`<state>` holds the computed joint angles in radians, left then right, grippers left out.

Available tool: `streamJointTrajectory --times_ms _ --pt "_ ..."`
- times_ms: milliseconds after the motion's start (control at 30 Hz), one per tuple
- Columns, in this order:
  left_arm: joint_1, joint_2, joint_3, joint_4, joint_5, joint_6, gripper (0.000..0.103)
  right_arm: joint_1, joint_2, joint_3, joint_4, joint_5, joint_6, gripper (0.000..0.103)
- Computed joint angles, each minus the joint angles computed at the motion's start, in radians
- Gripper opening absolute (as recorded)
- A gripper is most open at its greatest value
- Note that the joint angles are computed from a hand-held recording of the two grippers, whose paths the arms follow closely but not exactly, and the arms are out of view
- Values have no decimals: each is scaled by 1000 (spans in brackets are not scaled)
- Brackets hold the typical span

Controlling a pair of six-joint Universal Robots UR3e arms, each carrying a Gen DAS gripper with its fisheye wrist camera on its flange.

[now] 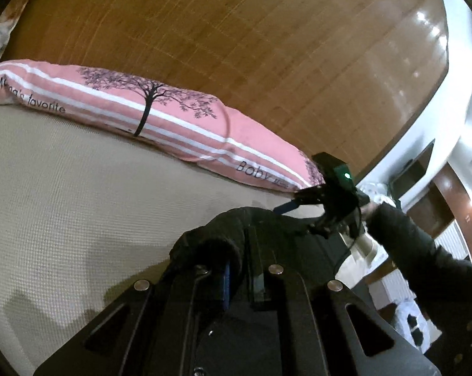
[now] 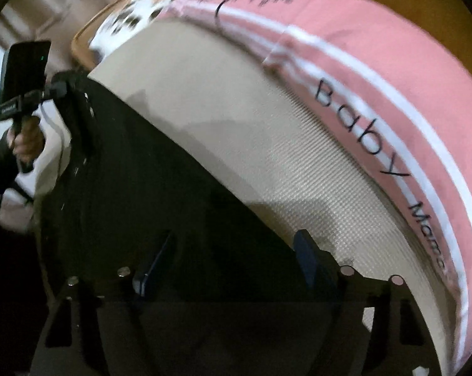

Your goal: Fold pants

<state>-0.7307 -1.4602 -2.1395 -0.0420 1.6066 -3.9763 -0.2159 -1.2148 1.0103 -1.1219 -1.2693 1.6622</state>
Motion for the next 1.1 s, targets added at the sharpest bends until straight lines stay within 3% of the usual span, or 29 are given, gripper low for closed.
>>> streamJointTrajectory --times_ms 300,567,633,733,933,1100 --pt "-2 52 -6 -51 1 -3 8 -27 240 -300 104 -80 33 53" --pt "-6 43 9 -79 30 -13 8 -65 217 -239 97 -99 -7 31" --pt "-19 29 33 -111 54 -18 8 -69 160 -140 28 -93 -2 20" --pt "-45 8 72 -157 106 -26 8 -89 34 41 -96 -72 -12 12" --pt "-124 -19 155 -276 229 -23 8 -197 -360 469 -353 22 -13 9" --pt "-168 2 171 -307 263 -43 8 -355 -705 672 -333 90 -97 8"
